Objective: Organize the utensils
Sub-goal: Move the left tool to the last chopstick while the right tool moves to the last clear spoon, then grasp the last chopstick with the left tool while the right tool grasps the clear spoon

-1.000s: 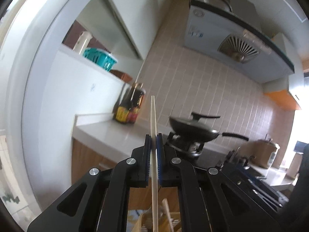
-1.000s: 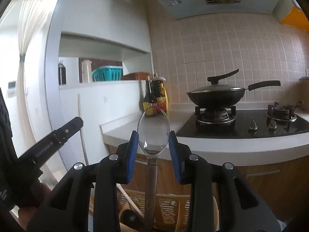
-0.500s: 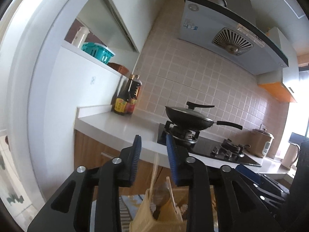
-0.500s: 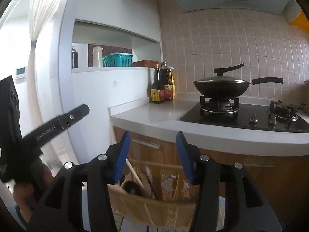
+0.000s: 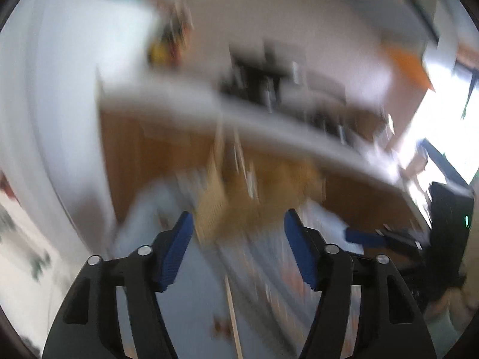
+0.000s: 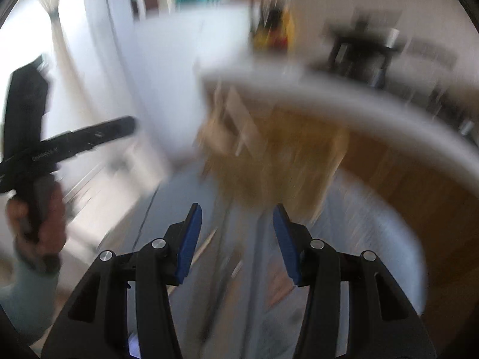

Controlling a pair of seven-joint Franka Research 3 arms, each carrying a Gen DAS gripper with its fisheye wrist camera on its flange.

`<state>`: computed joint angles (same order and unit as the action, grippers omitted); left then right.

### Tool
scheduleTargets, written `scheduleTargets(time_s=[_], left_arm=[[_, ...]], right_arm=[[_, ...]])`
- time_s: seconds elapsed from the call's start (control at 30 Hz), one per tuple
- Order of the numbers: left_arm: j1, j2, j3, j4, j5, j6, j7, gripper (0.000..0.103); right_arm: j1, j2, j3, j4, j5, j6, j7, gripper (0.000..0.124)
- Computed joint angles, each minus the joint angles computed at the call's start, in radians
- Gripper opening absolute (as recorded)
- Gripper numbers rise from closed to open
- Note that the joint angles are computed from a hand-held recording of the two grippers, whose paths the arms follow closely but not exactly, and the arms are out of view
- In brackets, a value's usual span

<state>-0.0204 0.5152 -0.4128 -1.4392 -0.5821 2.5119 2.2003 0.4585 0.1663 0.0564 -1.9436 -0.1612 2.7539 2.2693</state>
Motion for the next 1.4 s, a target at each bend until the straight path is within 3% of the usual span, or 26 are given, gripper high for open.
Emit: scheduleTargets(time_s=[0.03, 0.07, 0.1, 0.13, 0.2, 0.27, 0.3, 0.4, 0.57, 0.73, 0.83, 0.93, 1.0, 1.03, 1.1, 1.2, 1.33, 1.4], left_arm=[[-0.062, 0.015, 0.084, 0.029, 0.031, -0.074, -0.042, 0.061], [-0.117, 0.025, 0.150, 0.024, 0.074, -0.092, -0.078, 0.059], [-0.149, 0.024, 0.181, -0.016, 0.095, -0.063, -0.070, 0.055], [-0.148, 0.026, 0.177, -0.036, 0.113, -0.068, -0.061, 0.054], [-0.079, 0.045, 0.081, -0.060, 0.207, -0.092, -0.084, 0.053], [-0.025, 0.055, -0.008, -0.108, 0.347, -0.052, -0.152, 0.053], [-0.018, 0.058, -0.027, -0.123, 0.402, -0.033, -0.180, 0.050], [-0.056, 0.069, -0.005, -0.111, 0.470, -0.057, -0.212, 0.038], [-0.119, 0.059, 0.052, -0.131, 0.551, -0.018, -0.256, 0.034], [-0.061, 0.068, -0.015, -0.145, 0.631, 0.018, -0.309, 0.023], [0.014, 0.070, -0.080, -0.174, 0.553, 0.049, -0.248, 0.023], [0.014, 0.077, -0.070, -0.154, 0.503, 0.029, -0.216, 0.023], [-0.007, 0.089, -0.057, -0.130, 0.509, 0.010, -0.226, 0.028], [0.015, 0.093, -0.080, -0.126, 0.498, -0.007, -0.215, 0.037], [0.027, 0.092, -0.088, -0.123, 0.439, -0.023, -0.178, 0.042], [0.011, 0.084, -0.073, -0.138, 0.459, 0.000, -0.187, 0.039], [-0.057, 0.083, -0.018, -0.125, 0.526, 0.009, -0.236, 0.028], [-0.064, 0.078, -0.017, -0.138, 0.557, 0.033, -0.255, 0.026]], right_arm=[[-0.035, 0.020, 0.048, -0.007, 0.142, -0.025, -0.087, 0.046], [-0.041, 0.035, 0.061, -0.012, 0.215, -0.051, -0.130, 0.046], [-0.014, 0.046, 0.039, -0.017, 0.217, -0.067, -0.119, 0.046], [-0.004, 0.057, 0.036, -0.028, 0.176, -0.072, -0.076, 0.046], [0.006, 0.075, 0.039, -0.049, 0.193, -0.055, -0.069, 0.041], [-0.002, 0.088, 0.058, -0.061, 0.261, -0.025, -0.105, 0.037], [0.008, 0.093, 0.049, -0.059, 0.255, -0.024, -0.096, 0.037], [0.048, 0.113, 0.013, -0.035, 0.183, -0.055, -0.042, 0.037], [0.073, 0.134, -0.002, -0.005, 0.136, -0.088, -0.003, 0.037], [0.124, 0.168, -0.025, 0.035, 0.040, -0.114, 0.074, 0.035], [0.203, 0.176, -0.079, 0.052, -0.144, -0.164, 0.210, 0.035], [0.256, 0.203, -0.095, 0.099, -0.306, -0.250, 0.307, 0.024], [0.232, 0.190, -0.074, 0.081, -0.314, -0.245, 0.297, 0.012], [0.228, 0.184, -0.070, 0.076, -0.327, -0.255, 0.300, 0.011], [0.208, 0.163, -0.065, 0.044, -0.333, -0.242, 0.325, 0.010], [0.164, 0.099, -0.057, -0.042, -0.321, -0.196, 0.360, 0.010], [0.128, 0.042, -0.050, -0.101, -0.363, -0.190, 0.429, 0.010], [0.106, 0.025, -0.037, -0.122, -0.367, -0.189, 0.440, 0.010]])
